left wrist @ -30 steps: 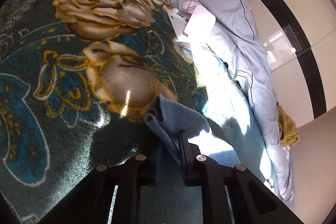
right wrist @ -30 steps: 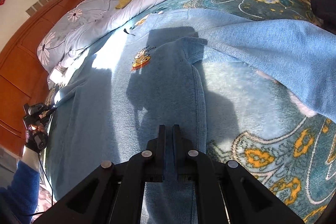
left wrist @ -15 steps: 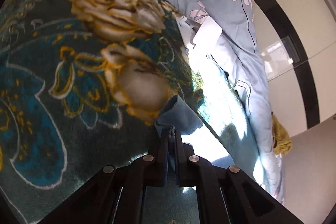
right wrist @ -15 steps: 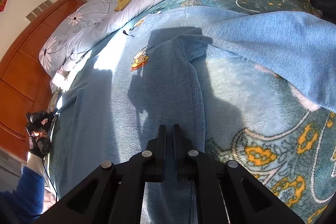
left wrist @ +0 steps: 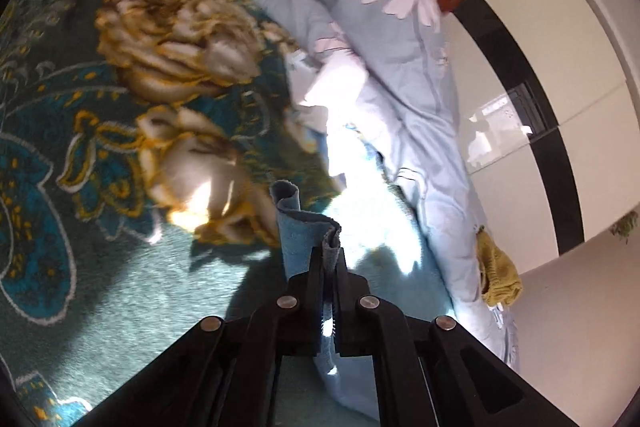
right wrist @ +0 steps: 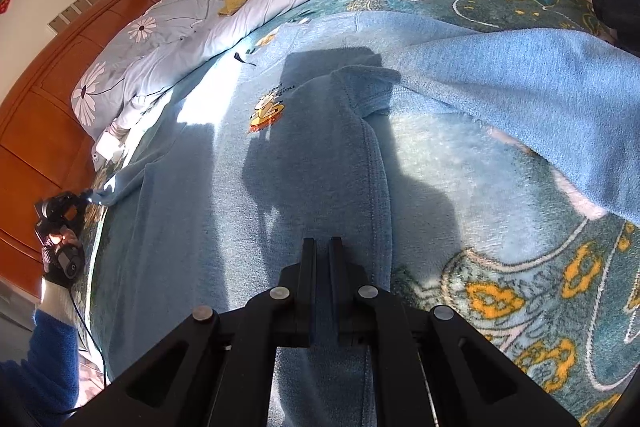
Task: Fold clothes
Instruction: 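Hold the folded sleeve with the right gripper while the left gripper grasps the other side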
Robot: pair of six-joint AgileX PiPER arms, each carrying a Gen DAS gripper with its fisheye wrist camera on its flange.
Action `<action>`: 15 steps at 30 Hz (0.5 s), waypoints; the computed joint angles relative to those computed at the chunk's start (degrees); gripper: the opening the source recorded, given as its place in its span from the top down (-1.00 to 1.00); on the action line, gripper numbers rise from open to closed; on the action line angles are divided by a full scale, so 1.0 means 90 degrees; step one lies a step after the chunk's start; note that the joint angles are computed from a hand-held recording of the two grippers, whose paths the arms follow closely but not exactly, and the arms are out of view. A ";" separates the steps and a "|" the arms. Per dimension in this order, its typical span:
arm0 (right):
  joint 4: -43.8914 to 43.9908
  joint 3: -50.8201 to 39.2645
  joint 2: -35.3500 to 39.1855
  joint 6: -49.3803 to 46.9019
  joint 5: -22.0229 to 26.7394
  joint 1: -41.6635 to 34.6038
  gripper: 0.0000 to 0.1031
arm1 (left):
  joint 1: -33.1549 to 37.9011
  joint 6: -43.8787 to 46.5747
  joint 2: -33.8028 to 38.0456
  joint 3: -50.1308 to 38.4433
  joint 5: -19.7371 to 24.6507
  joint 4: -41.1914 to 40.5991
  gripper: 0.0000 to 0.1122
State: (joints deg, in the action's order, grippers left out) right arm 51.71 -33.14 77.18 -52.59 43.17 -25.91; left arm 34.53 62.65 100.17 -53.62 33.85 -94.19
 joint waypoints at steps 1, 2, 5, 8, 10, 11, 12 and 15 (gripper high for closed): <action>-0.0014 -0.0008 0.0002 0.0014 0.0006 0.0004 0.91 | -0.0263 -0.0012 -0.0235 -0.0121 -0.0058 0.0100 0.94; -0.0027 -0.0017 0.0002 0.0034 0.0011 0.0010 0.91 | -0.0539 -0.0026 -0.0437 -0.0263 -0.0056 0.0199 0.94; -0.0047 -0.0019 -0.0064 0.0058 0.0062 -0.0030 0.91 | -0.1482 -0.0091 -0.0816 -0.0767 0.0097 0.0449 0.95; -0.0059 -0.0008 -0.0187 0.0053 0.0140 -0.0179 0.91 | -0.2581 -0.0473 -0.0717 -0.1383 0.0140 0.0925 0.95; -0.0037 -0.0009 -0.0271 -0.0003 0.0261 -0.0401 0.91 | -0.3337 -0.1052 -0.0410 -0.1881 0.0076 0.1477 0.95; -0.0040 -0.0007 -0.0312 -0.0031 0.0320 -0.0534 0.91 | -0.3698 -0.1380 -0.0206 -0.2155 0.0049 0.1769 0.95; -0.0048 -0.0008 -0.0349 -0.0060 0.0382 -0.0671 0.91 | -0.4053 -0.1762 0.0018 -0.2439 0.0002 0.2117 0.95; -0.0103 0.0004 -0.0449 -0.0153 0.0589 -0.1097 0.91 | -0.5024 -0.2664 0.0665 -0.3167 -0.0115 0.2995 0.95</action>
